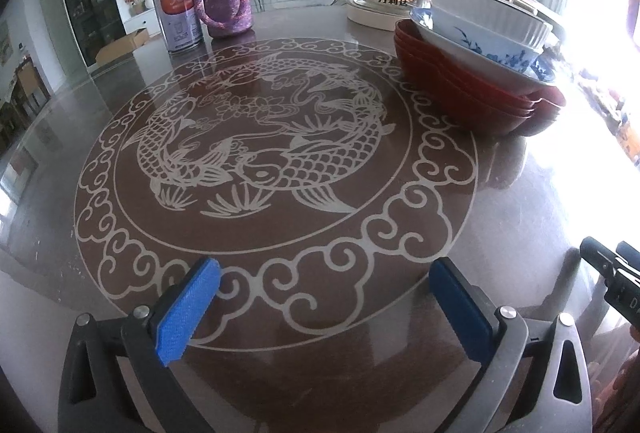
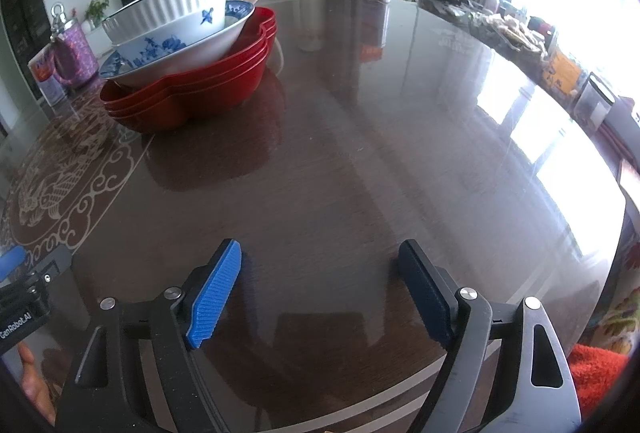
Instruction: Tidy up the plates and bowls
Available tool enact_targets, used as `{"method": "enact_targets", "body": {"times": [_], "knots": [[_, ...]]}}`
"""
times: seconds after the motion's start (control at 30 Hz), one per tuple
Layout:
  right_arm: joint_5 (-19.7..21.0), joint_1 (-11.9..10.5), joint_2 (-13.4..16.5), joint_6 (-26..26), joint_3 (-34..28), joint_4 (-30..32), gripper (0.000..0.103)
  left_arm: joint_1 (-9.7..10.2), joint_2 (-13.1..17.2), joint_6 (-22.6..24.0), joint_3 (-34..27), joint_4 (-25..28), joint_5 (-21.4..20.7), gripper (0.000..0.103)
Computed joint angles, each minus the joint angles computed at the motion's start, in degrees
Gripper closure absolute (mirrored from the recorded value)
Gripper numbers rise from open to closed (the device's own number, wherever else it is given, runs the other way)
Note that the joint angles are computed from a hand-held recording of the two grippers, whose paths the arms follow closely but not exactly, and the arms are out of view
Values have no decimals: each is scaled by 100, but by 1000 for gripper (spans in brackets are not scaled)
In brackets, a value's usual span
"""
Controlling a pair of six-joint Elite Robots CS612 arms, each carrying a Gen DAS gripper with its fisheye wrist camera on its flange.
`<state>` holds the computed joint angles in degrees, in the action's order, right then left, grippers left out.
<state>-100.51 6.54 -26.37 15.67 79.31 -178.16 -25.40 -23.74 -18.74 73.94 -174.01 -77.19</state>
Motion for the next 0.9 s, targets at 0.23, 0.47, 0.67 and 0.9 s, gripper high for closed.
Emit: {"method": "enact_targets", "body": {"times": [0.23, 0.47, 0.67, 0.9], "knots": [[23, -3, -5, -27, -14, 55, 19, 9, -14, 52, -7, 79, -42, 0], [89, -20, 0, -117, 25, -81, 18, 58, -49, 208, -105, 504, -260, 0], [63, -13, 29, -92, 22, -188, 16, 92, -3, 415, -195, 502, -377, 0], [56, -14, 26, -93, 39, -233, 16, 108, 39, 328, -282, 532, -329, 0]]}}
